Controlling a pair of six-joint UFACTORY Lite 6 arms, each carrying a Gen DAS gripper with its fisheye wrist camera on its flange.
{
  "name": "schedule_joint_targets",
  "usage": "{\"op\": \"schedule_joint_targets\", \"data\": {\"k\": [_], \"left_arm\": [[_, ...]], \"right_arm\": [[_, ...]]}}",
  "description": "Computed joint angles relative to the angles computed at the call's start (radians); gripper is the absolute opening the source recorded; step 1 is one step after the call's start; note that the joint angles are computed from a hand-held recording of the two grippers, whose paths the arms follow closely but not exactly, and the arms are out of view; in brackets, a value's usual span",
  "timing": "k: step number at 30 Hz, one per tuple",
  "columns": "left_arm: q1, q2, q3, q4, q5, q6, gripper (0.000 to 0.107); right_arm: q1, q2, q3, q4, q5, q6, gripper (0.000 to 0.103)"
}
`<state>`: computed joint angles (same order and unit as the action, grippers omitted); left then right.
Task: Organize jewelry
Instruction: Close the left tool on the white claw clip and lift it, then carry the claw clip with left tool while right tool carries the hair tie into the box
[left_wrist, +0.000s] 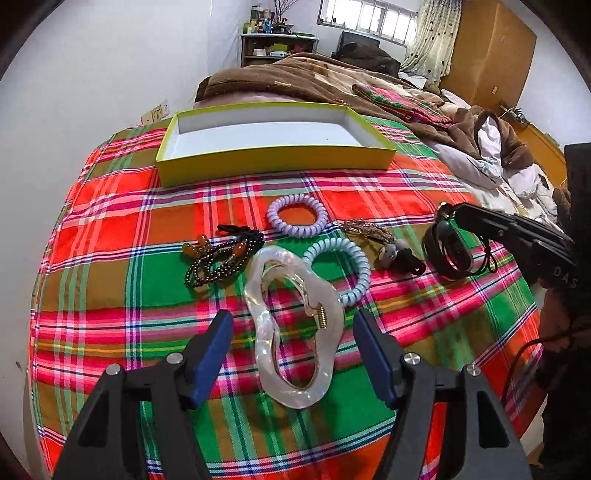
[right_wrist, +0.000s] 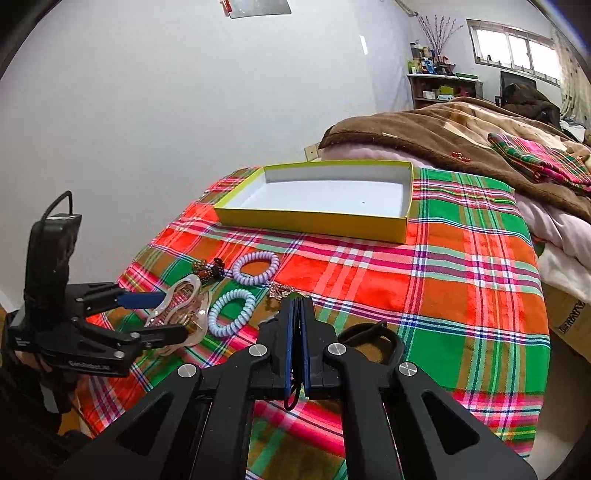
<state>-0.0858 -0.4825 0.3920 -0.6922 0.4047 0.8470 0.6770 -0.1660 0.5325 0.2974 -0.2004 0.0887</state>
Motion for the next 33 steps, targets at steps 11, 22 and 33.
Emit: {"op": "schedule_joint_targets", "data": {"k": [11, 22, 33], "left_arm": [[-0.040, 0.028, 0.005, 0.039, -0.048, -0.065, 0.051], [-0.003, 0.025, 0.047, 0.063, -0.009, -0.081, 0.051], [0.060, 0.115, 0.232, 0.055, 0.042, -0.059, 0.051]], "right_arm": [[0.014, -0.011, 0.000, 0.077, 0.001, -0.058, 0.003], [0.016, -0.046, 0.016, 0.285, 0.030, -0.252, 0.003], [-0.053, -0.034, 0.136, 0.657, 0.089, -0.671, 0.003]]}}
